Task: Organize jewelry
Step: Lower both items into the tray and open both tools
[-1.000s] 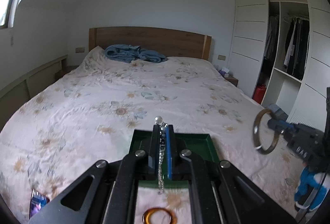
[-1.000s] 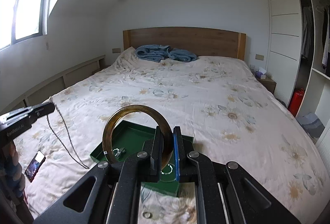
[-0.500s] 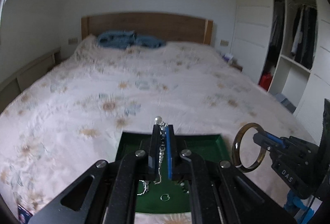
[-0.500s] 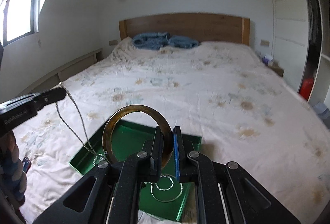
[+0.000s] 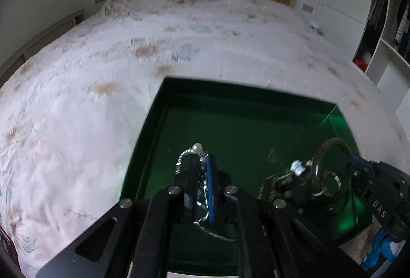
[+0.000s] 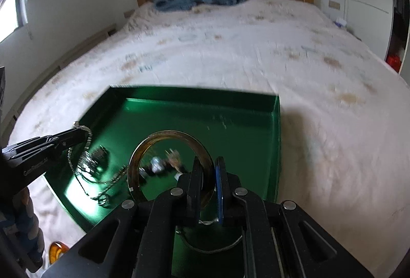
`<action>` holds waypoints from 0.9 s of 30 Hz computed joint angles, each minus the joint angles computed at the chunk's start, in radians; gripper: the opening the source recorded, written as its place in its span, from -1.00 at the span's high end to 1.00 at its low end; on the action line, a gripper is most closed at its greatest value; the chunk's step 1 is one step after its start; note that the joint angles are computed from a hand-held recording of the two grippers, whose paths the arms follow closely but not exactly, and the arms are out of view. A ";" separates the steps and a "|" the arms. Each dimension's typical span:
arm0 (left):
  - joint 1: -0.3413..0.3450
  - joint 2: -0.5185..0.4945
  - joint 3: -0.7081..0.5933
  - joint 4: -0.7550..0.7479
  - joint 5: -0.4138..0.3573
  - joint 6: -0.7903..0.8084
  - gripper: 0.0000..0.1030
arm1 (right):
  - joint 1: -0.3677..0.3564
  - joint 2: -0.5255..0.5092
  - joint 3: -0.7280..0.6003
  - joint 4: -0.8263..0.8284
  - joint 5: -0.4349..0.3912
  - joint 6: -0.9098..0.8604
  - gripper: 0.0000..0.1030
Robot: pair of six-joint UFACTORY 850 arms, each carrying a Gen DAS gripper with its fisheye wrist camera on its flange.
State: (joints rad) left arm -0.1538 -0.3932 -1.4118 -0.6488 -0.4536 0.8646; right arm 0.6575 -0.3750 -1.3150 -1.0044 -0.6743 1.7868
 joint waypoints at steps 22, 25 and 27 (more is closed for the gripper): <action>0.015 0.066 0.054 -0.048 -0.013 0.069 0.27 | 0.020 0.050 0.027 0.068 -0.029 -0.023 0.12; 0.021 0.095 0.066 -0.057 -0.008 0.078 0.27 | 0.039 0.075 0.033 0.047 -0.062 0.000 0.10; 0.028 0.116 0.075 -0.069 -0.012 0.091 0.27 | 0.055 0.091 0.034 0.036 -0.090 0.009 0.09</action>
